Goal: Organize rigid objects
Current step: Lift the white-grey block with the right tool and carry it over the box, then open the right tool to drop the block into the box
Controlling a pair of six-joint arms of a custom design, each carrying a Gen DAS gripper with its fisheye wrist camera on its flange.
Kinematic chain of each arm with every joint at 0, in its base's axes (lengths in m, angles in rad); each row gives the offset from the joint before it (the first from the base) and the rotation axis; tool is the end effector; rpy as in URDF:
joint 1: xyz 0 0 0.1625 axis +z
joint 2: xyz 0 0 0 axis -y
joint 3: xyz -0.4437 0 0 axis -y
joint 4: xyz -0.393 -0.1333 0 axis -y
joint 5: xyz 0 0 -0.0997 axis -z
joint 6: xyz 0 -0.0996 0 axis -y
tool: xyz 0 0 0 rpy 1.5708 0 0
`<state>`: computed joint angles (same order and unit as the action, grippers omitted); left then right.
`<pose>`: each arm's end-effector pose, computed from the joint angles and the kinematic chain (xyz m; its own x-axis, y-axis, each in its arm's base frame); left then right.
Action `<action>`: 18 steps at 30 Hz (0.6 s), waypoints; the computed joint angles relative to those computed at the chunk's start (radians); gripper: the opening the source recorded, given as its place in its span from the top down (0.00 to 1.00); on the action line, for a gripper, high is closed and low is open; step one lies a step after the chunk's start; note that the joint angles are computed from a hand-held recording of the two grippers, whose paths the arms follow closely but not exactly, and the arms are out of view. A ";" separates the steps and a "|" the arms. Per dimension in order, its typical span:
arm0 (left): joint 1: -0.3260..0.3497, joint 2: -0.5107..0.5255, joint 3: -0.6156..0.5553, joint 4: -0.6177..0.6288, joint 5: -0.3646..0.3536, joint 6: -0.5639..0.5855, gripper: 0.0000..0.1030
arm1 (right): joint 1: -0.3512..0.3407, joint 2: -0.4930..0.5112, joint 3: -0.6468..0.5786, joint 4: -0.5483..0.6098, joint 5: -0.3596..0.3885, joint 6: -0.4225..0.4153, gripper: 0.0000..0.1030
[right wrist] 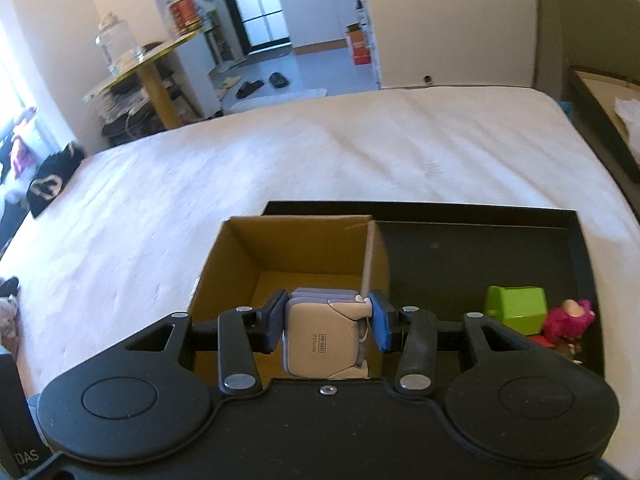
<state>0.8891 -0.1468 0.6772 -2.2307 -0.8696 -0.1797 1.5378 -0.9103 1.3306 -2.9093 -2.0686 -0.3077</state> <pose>-0.4053 -0.8129 -0.0340 -0.7471 0.2724 -0.6063 0.4993 0.8321 -0.2414 0.0606 -0.7635 0.3786 -0.8311 0.2052 0.5170 -0.2431 0.7020 -0.6694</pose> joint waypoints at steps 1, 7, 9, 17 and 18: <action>0.001 -0.002 0.002 -0.004 -0.003 0.001 0.91 | 0.003 0.008 -0.009 0.011 -0.003 -0.004 0.58; 0.008 0.001 -0.004 -0.016 -0.021 0.005 0.91 | 0.018 0.057 -0.073 0.048 -0.014 0.002 0.58; 0.009 0.004 -0.009 -0.014 -0.024 0.009 0.91 | 0.023 0.070 -0.092 0.050 -0.005 0.001 0.58; 0.010 0.001 -0.004 -0.017 -0.028 0.011 0.90 | 0.021 0.067 -0.115 0.015 0.073 -0.008 0.52; 0.008 0.003 -0.001 -0.029 -0.013 0.014 0.91 | 0.021 0.063 -0.112 0.018 0.064 -0.011 0.51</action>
